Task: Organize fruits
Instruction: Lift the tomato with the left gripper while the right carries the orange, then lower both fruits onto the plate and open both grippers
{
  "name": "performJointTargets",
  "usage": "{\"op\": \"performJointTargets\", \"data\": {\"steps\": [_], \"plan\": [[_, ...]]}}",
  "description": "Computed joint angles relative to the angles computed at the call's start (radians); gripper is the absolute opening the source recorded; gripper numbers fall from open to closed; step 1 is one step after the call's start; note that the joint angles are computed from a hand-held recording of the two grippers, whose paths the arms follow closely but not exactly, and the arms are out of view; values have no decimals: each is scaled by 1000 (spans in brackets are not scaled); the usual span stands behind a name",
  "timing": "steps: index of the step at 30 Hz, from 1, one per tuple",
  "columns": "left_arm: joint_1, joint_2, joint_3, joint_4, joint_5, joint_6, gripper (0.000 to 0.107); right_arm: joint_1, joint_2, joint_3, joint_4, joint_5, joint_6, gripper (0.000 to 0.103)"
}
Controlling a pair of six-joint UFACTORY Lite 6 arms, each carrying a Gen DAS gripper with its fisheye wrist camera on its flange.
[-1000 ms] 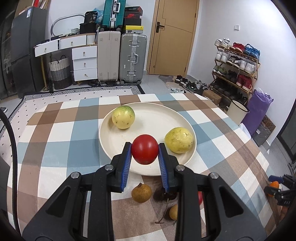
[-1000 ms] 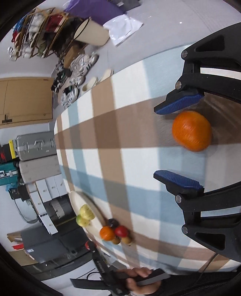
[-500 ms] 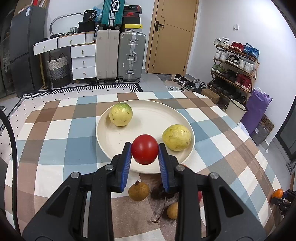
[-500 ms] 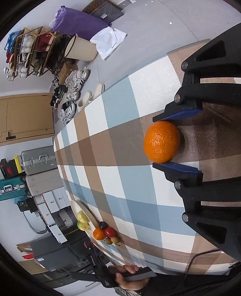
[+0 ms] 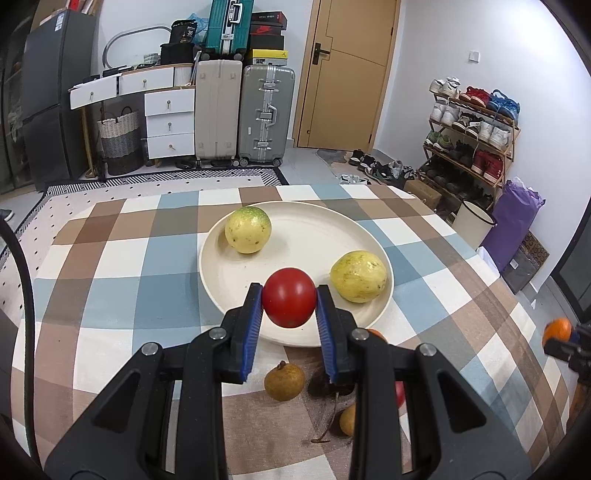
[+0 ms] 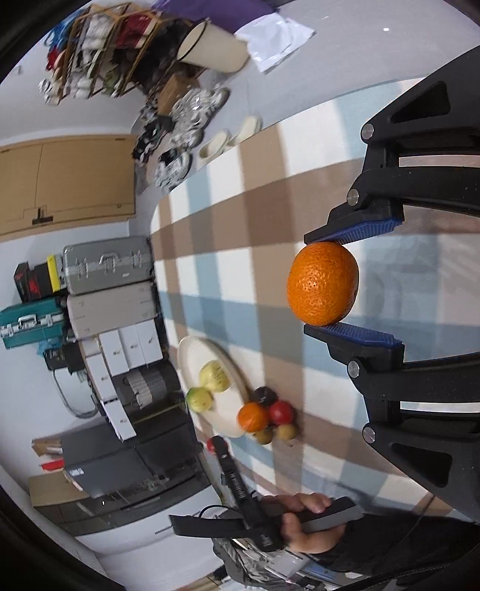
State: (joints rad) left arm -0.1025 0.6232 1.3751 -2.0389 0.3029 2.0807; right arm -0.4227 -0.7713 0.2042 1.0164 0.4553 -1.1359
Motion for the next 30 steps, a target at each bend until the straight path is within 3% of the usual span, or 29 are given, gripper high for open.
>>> {"op": "performJointTargets", "data": {"steps": [5,16,22,30], "plan": [[10,13,14,10,-2,-9,26,212,306,209,285,-145,-203,41],[16,62,57,48,-21,-45,26,437,851,625,786,-172,-613,41],[16,98,90,76,-31,-72,26,543,1068,818,892,-176,-682,41],[26,133,132,153,-30,-158,26,606,1257,1042,807,-199,-562,41]]}}
